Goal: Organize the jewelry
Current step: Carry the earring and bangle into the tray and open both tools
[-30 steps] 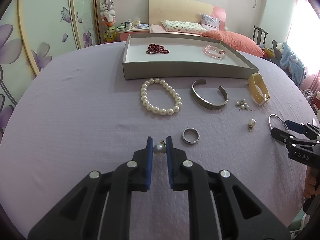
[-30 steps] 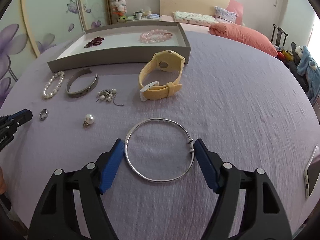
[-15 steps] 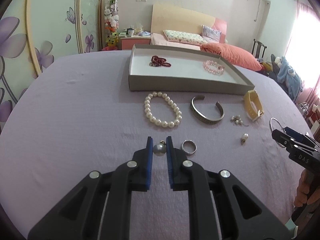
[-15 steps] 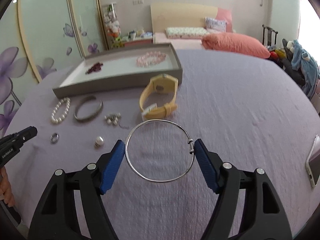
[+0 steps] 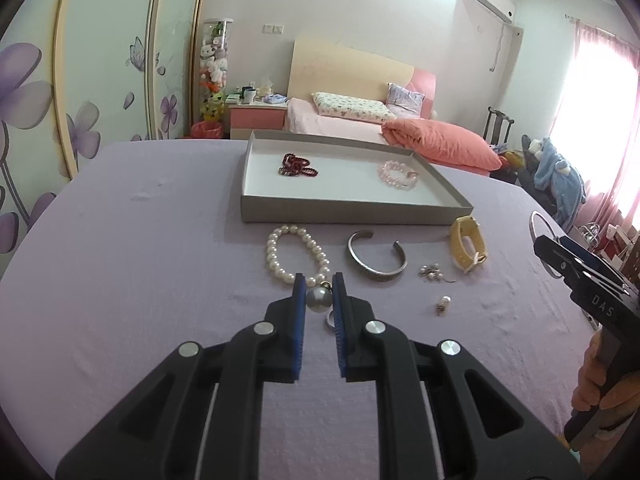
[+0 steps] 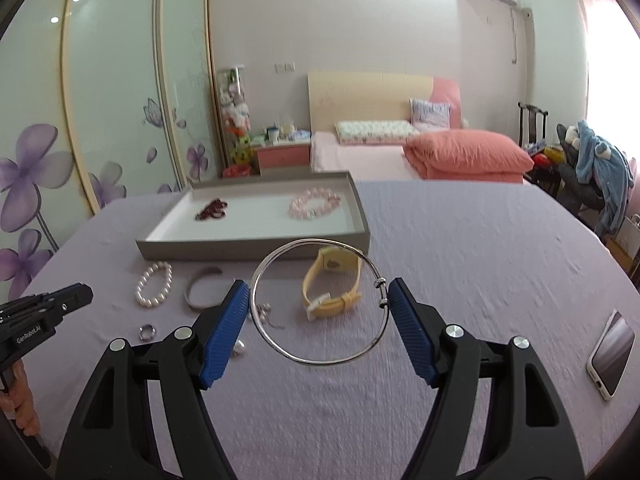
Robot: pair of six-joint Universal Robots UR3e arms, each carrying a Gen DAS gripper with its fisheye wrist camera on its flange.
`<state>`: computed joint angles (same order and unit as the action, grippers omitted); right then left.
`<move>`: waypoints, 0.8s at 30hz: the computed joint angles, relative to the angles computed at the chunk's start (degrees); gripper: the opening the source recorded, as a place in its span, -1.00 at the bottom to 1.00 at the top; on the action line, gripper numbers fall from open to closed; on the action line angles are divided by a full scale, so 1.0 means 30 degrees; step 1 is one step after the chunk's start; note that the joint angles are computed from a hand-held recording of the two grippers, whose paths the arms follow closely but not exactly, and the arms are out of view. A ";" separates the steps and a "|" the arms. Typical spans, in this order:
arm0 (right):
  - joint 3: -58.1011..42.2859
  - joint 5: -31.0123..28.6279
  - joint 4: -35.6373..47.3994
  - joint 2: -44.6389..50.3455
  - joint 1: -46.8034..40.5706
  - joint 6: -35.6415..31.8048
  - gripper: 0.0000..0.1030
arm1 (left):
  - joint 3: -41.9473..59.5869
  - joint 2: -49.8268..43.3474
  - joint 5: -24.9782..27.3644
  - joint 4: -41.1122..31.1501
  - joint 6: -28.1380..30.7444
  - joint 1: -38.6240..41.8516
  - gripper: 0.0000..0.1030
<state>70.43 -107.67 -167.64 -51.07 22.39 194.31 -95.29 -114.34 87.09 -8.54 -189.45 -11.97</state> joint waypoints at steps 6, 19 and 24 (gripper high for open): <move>-0.0029 -0.0340 -0.1234 0.0210 0.0296 -0.0375 0.39 | -0.0405 0.0312 -0.0337 0.0602 -0.0050 0.0062 -0.73; -0.1170 -0.0303 -0.2816 0.0866 0.0394 -0.0569 0.39 | 0.0207 0.0230 0.0180 0.1686 -0.0484 0.0007 -0.73; -0.4945 -0.0097 -0.1608 0.2503 0.0327 -0.1105 0.39 | 0.3247 -0.1185 0.0475 0.1068 -0.0367 0.0001 -0.73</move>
<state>55.60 -107.96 -172.46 -43.56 23.37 190.99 -85.55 -117.90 88.52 -5.33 -190.55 -11.96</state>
